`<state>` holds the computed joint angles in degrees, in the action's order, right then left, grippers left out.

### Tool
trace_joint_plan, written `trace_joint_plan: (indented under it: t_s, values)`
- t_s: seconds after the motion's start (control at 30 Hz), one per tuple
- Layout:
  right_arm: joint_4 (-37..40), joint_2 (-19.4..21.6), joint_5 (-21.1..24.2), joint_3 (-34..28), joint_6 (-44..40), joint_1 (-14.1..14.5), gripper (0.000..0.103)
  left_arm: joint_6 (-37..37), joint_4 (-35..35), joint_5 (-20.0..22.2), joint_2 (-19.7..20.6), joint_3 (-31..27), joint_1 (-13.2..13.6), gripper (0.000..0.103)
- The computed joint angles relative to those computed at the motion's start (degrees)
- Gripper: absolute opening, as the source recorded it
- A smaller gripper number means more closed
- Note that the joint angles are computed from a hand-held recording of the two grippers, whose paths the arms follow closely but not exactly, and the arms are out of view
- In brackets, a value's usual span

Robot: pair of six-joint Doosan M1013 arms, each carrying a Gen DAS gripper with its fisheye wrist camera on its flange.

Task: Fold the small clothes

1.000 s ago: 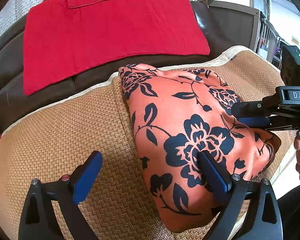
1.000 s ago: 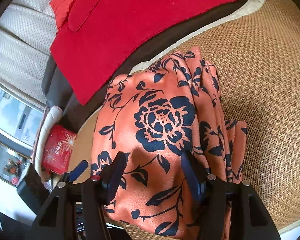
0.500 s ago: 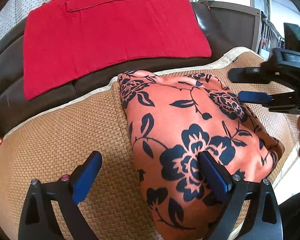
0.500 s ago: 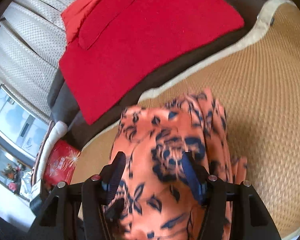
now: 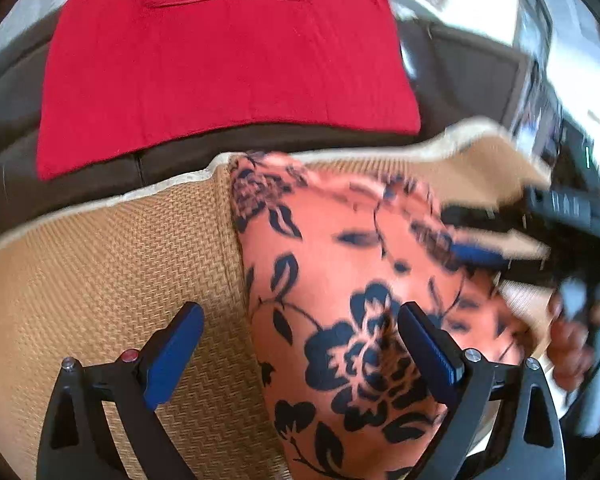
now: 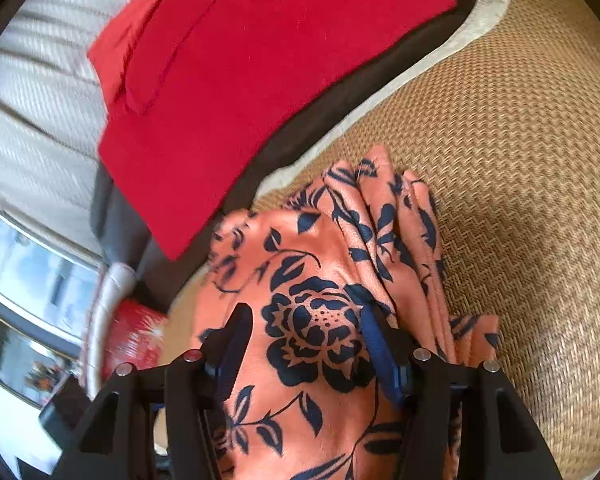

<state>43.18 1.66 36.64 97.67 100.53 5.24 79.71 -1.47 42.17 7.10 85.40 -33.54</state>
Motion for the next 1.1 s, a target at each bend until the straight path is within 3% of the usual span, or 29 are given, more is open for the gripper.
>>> trace_joint_plan:
  t_s: [0.1,0.17,0.27,0.37,0.47,0.5,0.6,0.93,1.03,1.1]
  values:
    - [-2.8,-2.0,-3.4,1.5,2.4,0.3,0.062,-2.1,-2.8,1.5,0.9,-1.7,1.5,0.097]
    - [-3.9,-3.0,-5.9,2.1,2.3,0.4,0.062,-7.9,4.6,4.0,2.6,-4.3,1.0,0.097]
    - [2.8,-2.8,-7.6,2.1,-3.9,-0.3,0.062,-12.9,11.7,7.7,5.2,-7.2,0.5,0.098]
    - [3.0,-1.1,-6.3,0.5,-3.9,-0.3,0.062,-12.7,14.3,7.7,5.9,-6.4,0.1,0.098]
    - [2.3,2.8,1.8,-2.3,0.2,-0.9,0.060,-11.9,16.1,6.5,5.8,-6.0,-0.3,0.098]
    - [1.2,3.2,2.0,-2.4,1.3,-0.7,0.060,-11.2,15.8,6.8,5.9,-6.4,-0.2,0.098]
    - [-2.9,2.4,1.4,-3.0,2.6,0.1,0.059,-9.8,14.8,6.2,5.7,-6.0,0.2,0.098]
    - [-2.8,-2.9,-0.5,0.1,-1.6,2.3,0.060,-11.3,17.5,5.5,4.5,-4.4,-0.4,0.098]
    - [-8.5,-2.5,3.3,-1.0,1.4,3.2,0.060,-11.9,18.6,5.1,4.1,-3.7,-0.7,0.098]
    - [-9.5,-1.1,7.4,-1.8,3.1,3.2,0.052,-12.4,19.4,5.0,3.8,-3.2,-0.9,0.098]
